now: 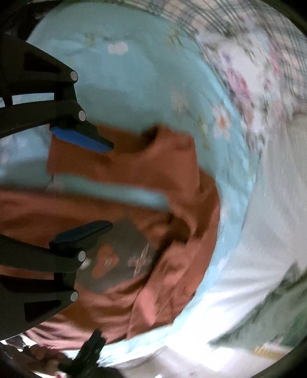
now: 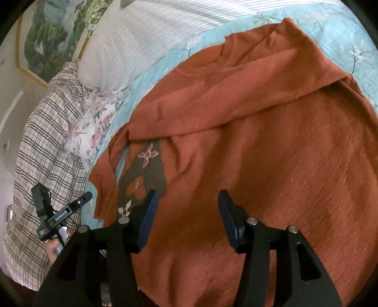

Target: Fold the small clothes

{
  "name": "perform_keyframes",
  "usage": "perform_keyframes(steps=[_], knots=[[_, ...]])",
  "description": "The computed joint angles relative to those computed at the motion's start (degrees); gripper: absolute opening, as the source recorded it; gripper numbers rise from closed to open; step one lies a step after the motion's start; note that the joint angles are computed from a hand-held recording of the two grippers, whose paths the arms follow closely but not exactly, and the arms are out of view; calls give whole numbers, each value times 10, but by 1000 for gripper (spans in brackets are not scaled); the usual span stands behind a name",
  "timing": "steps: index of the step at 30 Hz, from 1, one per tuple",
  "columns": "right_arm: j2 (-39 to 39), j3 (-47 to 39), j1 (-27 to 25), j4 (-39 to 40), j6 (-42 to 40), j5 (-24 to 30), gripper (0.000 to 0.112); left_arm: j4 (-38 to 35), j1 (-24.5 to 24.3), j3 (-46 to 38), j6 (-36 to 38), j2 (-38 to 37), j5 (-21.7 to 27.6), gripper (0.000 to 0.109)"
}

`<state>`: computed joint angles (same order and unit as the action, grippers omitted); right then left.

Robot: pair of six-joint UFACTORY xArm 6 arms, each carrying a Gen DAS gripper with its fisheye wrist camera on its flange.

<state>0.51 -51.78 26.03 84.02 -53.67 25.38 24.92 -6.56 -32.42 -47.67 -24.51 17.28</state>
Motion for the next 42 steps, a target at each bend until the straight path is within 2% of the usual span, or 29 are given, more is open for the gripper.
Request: perform_keyframes(steps=[2,4,7,9,12,15,16,17,18,20,22,27,28,30,32,35,38,42], knots=[[1,-2,1,-4,9,0,54,24,-15,-15,5,22,7,61],[-2,0,0,-3,14,-4,54,56,-19,-41,-4,56,42,60],[0,-3,1,-6,24,-12,54,35,0,-52,24,85,61,60],[4,-6,1,-7,27,-13,54,6,18,-51,50,97,70,51],[12,-10,1,-2,25,-12,54,-49,38,-28,126,87,40,44],[14,-11,2,7,13,-7,54,-9,33,-29,121,82,59,28],[13,-10,3,12,6,-6,54,-8,32,-28,125,80,58,14],[12,-9,4,17,0,-4,54,-19,33,-26,134,78,57,6],[10,-8,4,21,-5,-3,54,-29,33,-23,138,73,55,6],[4,-4,2,31,-17,-3,54,-82,37,-7,164,55,33,5],[0,-1,-1,43,-24,-3,54,-181,31,8,226,27,4,5],[-18,10,-17,80,-49,-3,54,-380,-34,-15,357,-2,-73,5],[-26,16,-22,96,-61,-5,54,-437,-54,-36,401,7,-89,5],[-39,26,-30,116,-75,-6,54,-503,-88,-88,455,40,-112,5],[-55,40,-43,138,-94,-8,54,-600,-127,-156,547,88,-134,5],[-74,59,-65,167,-114,-12,54,-726,-175,-294,678,189,-128,5],[-82,73,-93,181,-118,-17,54,-712,-199,-416,684,298,-116,5],[-89,84,-120,180,-117,-16,54,-540,-207,-587,526,467,-52,5]])
